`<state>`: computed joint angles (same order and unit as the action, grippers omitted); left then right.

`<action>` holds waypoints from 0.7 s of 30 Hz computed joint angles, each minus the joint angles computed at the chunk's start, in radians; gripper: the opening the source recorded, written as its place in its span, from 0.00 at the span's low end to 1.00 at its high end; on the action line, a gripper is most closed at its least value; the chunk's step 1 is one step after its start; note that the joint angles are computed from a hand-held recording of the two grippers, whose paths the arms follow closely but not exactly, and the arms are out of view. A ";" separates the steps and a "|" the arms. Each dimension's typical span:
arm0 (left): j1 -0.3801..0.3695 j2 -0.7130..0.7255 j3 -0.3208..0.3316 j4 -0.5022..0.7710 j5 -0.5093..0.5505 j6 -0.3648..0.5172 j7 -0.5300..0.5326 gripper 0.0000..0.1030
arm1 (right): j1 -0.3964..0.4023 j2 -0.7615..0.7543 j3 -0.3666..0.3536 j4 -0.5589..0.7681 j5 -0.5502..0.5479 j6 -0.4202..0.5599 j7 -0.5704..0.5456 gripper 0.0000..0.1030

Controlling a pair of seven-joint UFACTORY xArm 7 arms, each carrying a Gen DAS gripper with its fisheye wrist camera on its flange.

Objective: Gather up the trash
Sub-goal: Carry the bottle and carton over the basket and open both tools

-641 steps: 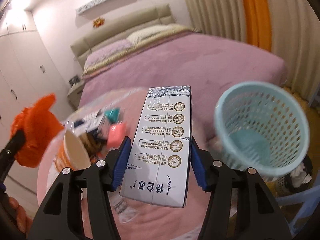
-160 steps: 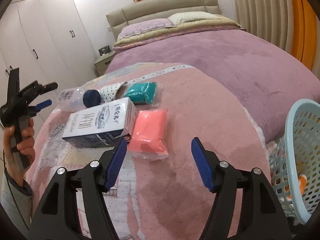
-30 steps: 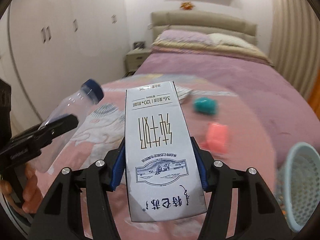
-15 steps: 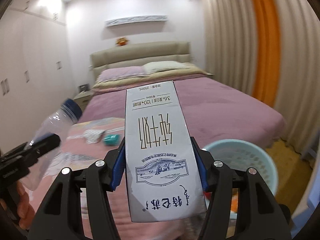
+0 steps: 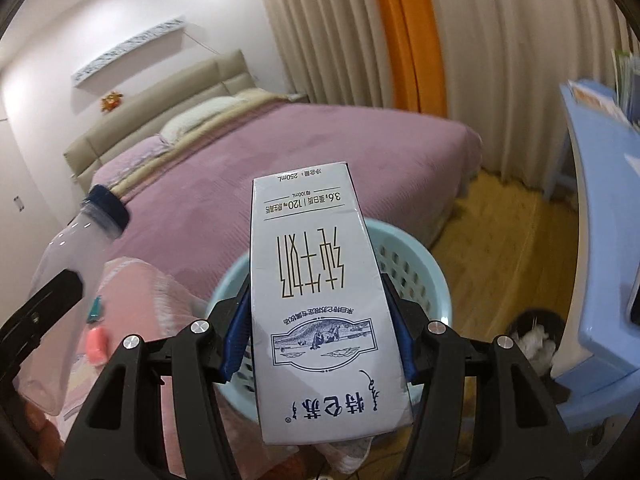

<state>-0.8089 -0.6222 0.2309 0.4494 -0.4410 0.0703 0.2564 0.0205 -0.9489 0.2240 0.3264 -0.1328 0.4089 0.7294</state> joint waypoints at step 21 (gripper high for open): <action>-0.020 0.137 0.009 0.072 -0.281 0.050 0.216 0.74 | 0.010 0.206 -0.098 -0.037 0.064 -0.149 -0.134 0.61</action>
<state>-0.8294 -0.4853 0.2398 0.5214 -0.7222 0.1199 0.4727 0.0304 -0.7426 0.1263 0.2889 -0.0686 0.2595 0.5958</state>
